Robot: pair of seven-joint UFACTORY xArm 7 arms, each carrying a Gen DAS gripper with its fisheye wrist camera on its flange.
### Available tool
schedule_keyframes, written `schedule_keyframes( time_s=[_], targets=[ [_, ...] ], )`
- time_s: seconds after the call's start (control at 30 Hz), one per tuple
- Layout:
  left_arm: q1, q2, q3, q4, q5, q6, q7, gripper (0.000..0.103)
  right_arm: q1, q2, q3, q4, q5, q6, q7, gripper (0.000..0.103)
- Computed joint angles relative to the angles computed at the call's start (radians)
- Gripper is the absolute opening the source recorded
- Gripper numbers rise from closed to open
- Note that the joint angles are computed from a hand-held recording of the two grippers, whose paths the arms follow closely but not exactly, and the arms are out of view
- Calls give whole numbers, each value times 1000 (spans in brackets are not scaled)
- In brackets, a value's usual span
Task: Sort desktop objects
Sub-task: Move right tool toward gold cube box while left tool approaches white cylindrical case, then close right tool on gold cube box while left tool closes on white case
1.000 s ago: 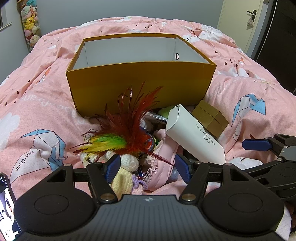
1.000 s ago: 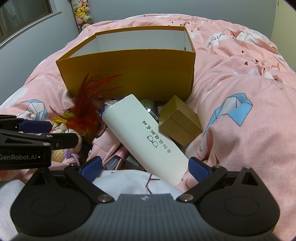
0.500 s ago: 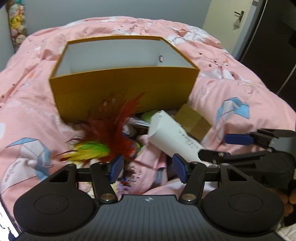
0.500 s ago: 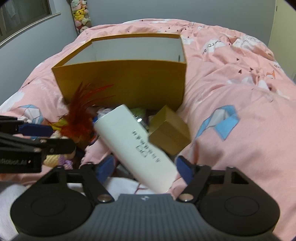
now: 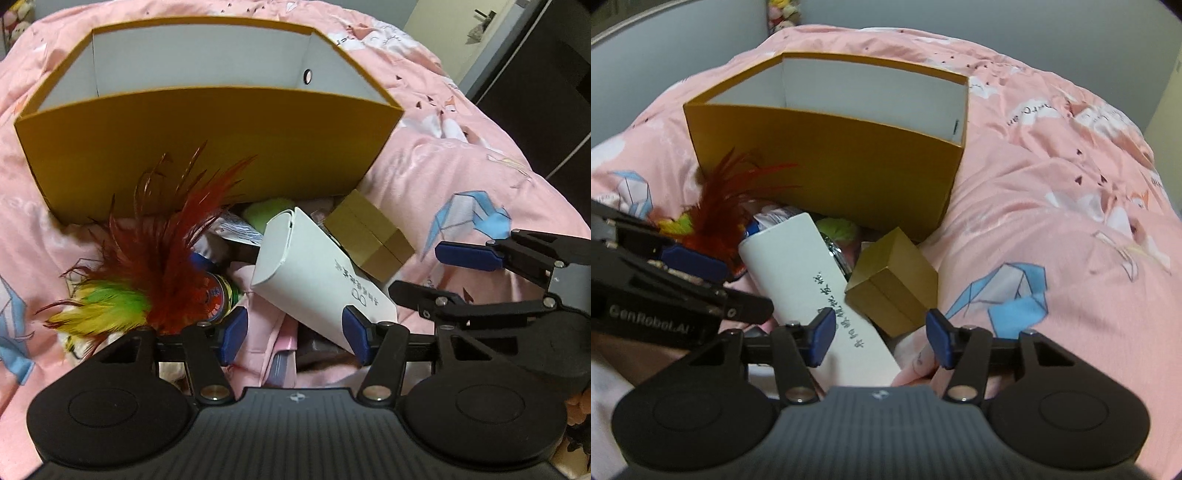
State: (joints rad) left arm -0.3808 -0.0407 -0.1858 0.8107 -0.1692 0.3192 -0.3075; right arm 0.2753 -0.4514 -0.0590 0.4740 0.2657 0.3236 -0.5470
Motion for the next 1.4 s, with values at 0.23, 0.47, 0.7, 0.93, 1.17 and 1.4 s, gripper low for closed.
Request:
schedule_keyframes(
  time_s=[0.23, 0.47, 0.7, 0.93, 1.17, 1.4],
  targets=[
    [9, 60, 2, 42, -137, -15, 99, 66, 37, 88, -41, 53, 43, 4, -145, 64],
    [22, 84, -16, 61, -247, -53, 209, 56, 12, 139, -21, 76, 68, 3, -229, 64],
    [13, 89, -19, 78, -274, -90, 276, 47, -6, 185, 0, 98, 102, -59, -244, 63],
    [27, 142, -18, 129, -224, -60, 196, 51, 27, 210, -4, 89, 159, -133, -314, 62],
    [64, 124, -40, 115, -378, -40, 273, 48, 85, 219, -76, 158, 383, -25, -424, 62],
    [69, 70, -14, 69, -530, -23, 354, 48, 19, 259, 48, 155, 338, -137, -368, 64]
  ],
)
